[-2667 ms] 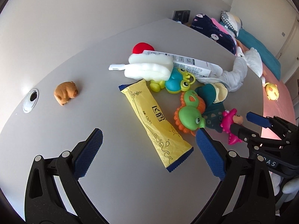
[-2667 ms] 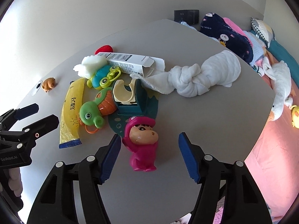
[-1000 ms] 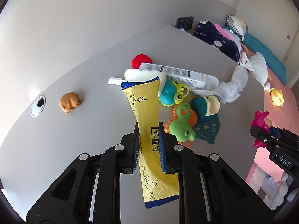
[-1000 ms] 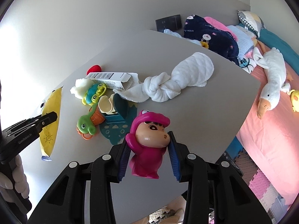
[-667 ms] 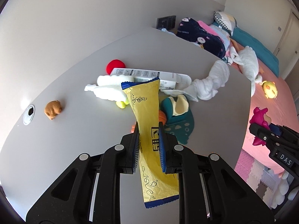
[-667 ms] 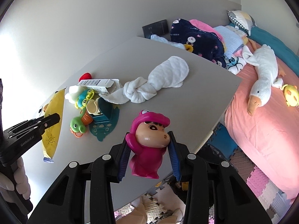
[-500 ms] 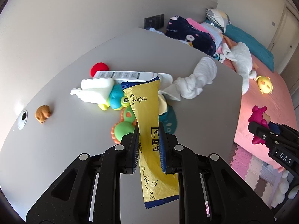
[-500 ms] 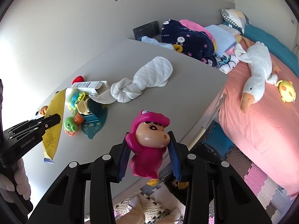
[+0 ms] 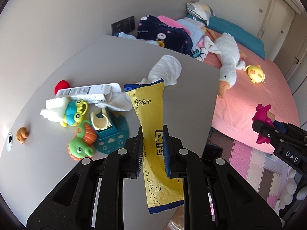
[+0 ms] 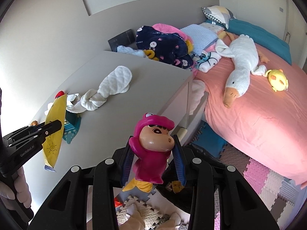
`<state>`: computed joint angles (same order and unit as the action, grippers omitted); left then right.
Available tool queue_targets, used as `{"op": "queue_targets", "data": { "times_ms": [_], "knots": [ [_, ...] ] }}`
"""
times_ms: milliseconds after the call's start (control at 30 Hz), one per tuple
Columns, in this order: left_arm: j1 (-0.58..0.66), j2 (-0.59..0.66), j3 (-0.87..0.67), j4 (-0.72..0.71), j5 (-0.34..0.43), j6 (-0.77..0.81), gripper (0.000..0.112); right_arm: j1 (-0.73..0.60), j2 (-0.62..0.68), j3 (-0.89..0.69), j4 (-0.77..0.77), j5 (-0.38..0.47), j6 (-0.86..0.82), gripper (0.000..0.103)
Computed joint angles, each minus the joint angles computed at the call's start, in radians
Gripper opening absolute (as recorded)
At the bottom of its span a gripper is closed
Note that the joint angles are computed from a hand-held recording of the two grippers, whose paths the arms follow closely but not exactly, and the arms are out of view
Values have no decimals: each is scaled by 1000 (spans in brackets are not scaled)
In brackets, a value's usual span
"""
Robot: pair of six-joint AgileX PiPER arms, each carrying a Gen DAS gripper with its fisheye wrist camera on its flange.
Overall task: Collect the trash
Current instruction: 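Carry the doll and tube to the black bin and open both tools, then bring both open tools back over the remaining toys on the table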
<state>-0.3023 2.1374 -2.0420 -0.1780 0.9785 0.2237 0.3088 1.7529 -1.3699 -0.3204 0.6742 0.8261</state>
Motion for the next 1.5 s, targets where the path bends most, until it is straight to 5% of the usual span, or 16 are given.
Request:
{"op": "queue_targets", "data": {
  "times_ms": [867, 933, 967, 1033, 1500],
  "knots": [
    [-226, 136, -195, -63, 123, 50, 19, -199, -221, 271, -35, -28, 37, 40],
    [-240, 145, -204, -57, 137, 48, 33, -221, -230, 279, -44, -22, 53, 59],
    [-250, 151, -212, -42, 142, 40, 65, -228, -236, 284, -58, -20, 69, 66],
    [-274, 145, -195, 8, 121, 21, 91, -233, -250, 293, -112, -7, 125, 75],
    [-265, 107, -130, 12, 86, 28, 91, -250, -277, 319, -112, -21, 125, 75]
  ]
}}
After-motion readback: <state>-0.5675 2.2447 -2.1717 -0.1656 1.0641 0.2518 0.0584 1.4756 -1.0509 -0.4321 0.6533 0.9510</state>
